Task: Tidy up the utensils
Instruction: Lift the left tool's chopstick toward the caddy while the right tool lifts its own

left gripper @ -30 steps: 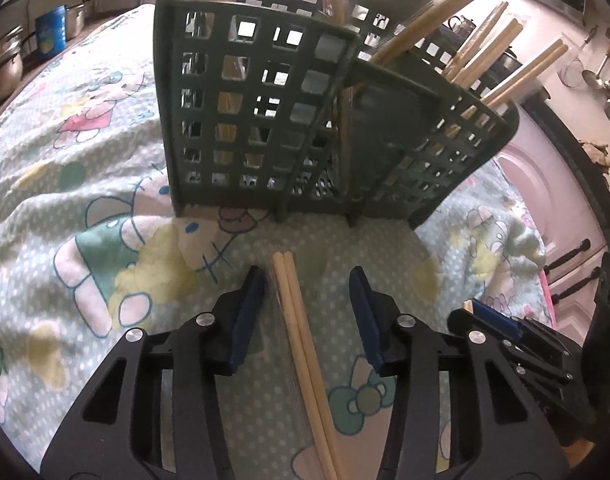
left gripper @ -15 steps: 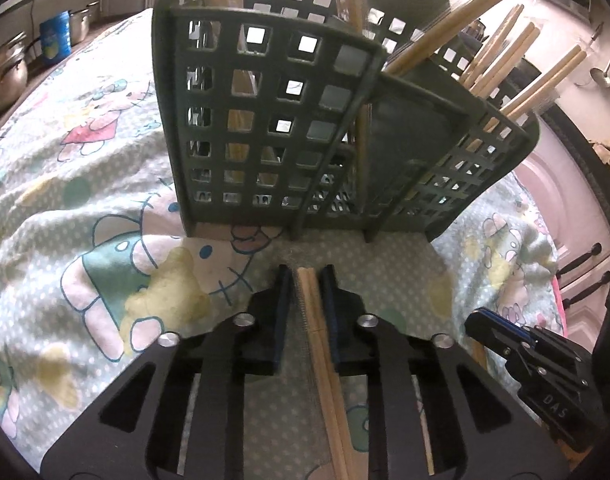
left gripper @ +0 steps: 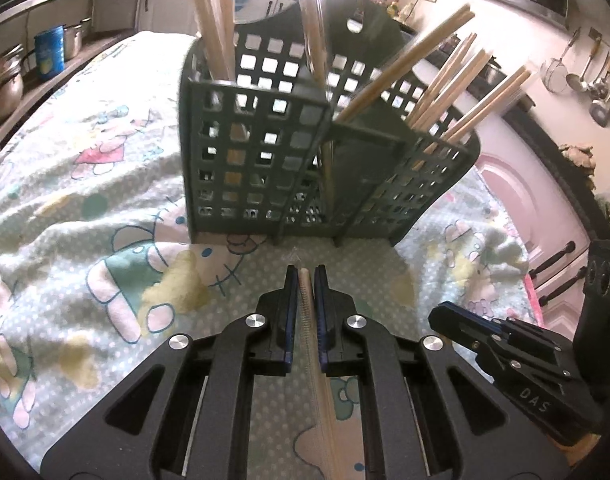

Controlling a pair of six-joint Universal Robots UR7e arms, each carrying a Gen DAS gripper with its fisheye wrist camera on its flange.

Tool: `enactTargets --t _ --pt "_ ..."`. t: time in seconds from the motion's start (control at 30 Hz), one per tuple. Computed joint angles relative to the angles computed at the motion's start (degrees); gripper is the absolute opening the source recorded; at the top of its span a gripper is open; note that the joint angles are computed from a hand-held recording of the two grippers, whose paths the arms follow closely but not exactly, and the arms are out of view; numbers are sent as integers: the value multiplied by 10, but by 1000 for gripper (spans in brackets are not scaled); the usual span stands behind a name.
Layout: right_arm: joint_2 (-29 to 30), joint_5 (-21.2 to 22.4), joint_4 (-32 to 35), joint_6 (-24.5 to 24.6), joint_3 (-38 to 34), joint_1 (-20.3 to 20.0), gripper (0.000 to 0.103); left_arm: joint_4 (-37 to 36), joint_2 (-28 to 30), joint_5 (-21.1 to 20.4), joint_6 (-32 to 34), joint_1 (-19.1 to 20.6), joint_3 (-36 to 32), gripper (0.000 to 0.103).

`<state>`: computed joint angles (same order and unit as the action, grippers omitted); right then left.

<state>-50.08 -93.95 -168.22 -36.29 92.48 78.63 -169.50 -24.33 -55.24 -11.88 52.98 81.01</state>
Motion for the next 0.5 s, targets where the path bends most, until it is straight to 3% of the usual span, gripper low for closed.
enactTargets --t 0.5 --pt "-28 44 -24 -34 32 28 6 -106 -62 19 24 -19 79 3"
